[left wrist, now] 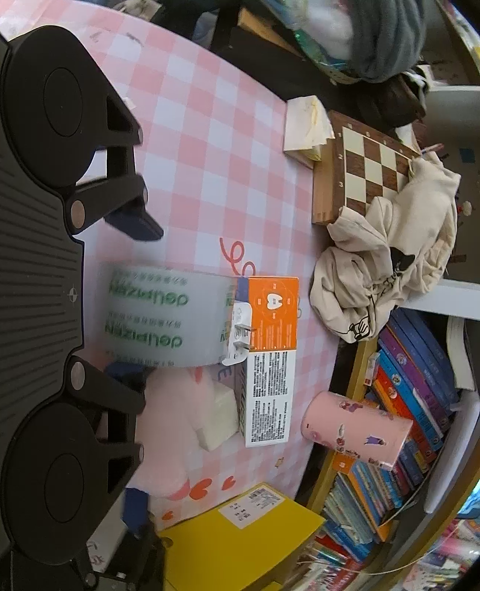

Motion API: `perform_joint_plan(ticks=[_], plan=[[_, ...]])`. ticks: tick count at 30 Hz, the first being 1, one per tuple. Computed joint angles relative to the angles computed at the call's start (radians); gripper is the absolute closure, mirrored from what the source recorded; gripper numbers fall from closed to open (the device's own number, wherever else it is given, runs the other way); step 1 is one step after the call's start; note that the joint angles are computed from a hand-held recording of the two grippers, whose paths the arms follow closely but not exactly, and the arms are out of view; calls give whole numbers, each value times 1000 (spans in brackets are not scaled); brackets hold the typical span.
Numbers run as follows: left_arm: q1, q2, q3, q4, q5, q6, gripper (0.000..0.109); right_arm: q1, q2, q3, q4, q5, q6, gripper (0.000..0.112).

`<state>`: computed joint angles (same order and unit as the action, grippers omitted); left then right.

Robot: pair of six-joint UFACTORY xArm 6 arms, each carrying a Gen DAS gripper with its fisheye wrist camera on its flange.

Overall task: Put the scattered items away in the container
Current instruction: 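Close the left tool on the tape roll while the right tool closes on the pink pig, then lift and carry the tape roll and pink pig toward the yellow box with both tools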

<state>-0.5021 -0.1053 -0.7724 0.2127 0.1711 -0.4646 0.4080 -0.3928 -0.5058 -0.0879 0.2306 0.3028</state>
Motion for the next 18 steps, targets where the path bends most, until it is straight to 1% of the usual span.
perform_joint_plan(ticks=[4,14,18], plan=[[5,-16,17,0,-15,-6,63,2,-14,6,-2,7,9,56],[14,-111,91,19,-15,-30,64,12,-87,39,-61,51,94,57],[10,-160,130,19,-9,-33,64,20,-129,59,-113,77,157,57]])
